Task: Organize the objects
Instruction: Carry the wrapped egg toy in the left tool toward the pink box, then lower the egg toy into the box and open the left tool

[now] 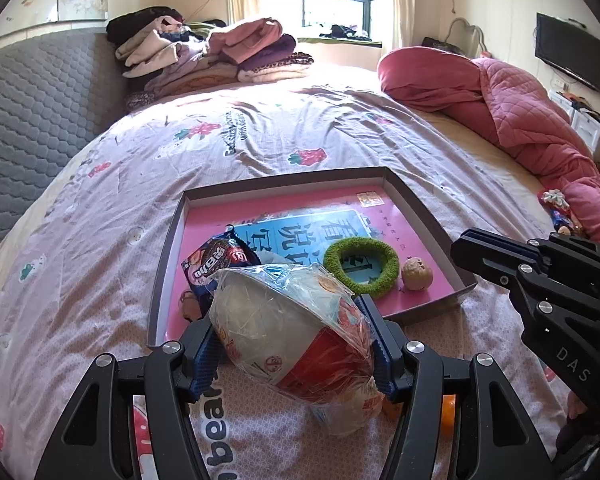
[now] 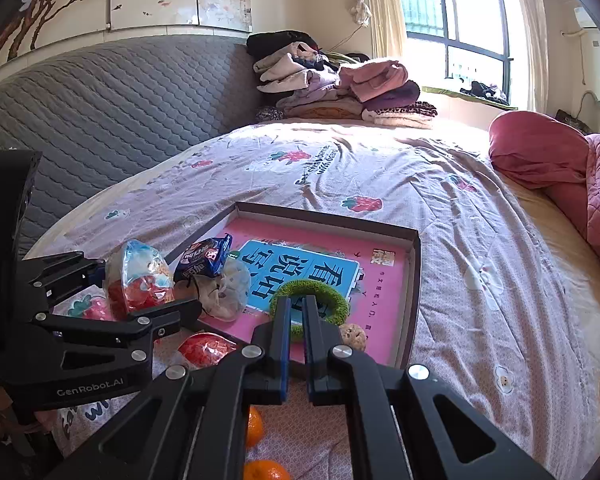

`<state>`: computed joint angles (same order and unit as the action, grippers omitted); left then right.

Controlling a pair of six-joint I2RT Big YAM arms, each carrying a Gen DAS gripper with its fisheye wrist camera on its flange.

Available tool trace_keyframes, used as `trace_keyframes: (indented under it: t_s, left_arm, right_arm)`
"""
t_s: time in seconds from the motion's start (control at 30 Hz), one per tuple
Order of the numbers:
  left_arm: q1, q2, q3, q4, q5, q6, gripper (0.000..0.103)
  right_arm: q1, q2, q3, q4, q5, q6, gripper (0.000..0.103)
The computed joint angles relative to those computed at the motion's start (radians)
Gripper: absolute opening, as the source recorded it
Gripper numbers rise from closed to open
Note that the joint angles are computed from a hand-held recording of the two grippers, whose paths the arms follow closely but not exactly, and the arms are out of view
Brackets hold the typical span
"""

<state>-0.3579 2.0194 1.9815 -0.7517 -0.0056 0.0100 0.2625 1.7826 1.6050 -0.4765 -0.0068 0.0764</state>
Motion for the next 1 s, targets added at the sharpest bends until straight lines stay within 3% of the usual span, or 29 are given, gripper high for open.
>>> trace_keyframes:
  t_s: [0.47, 1.0]
  left_arm:
    - [-0.012, 0.120, 0.186, -0.072, -0.018, 0.003, 0.064]
    - [-0.022, 0.292, 0.426, -0.223, -0.008, -0.002, 0.064]
  right_arm:
    - [-0.023, 0.031, 0.042, -0.015, -0.007, -0.019, 0.006]
    - [-0.040, 0.082, 0.094, -0.053, -0.019, -0.031, 0.006]
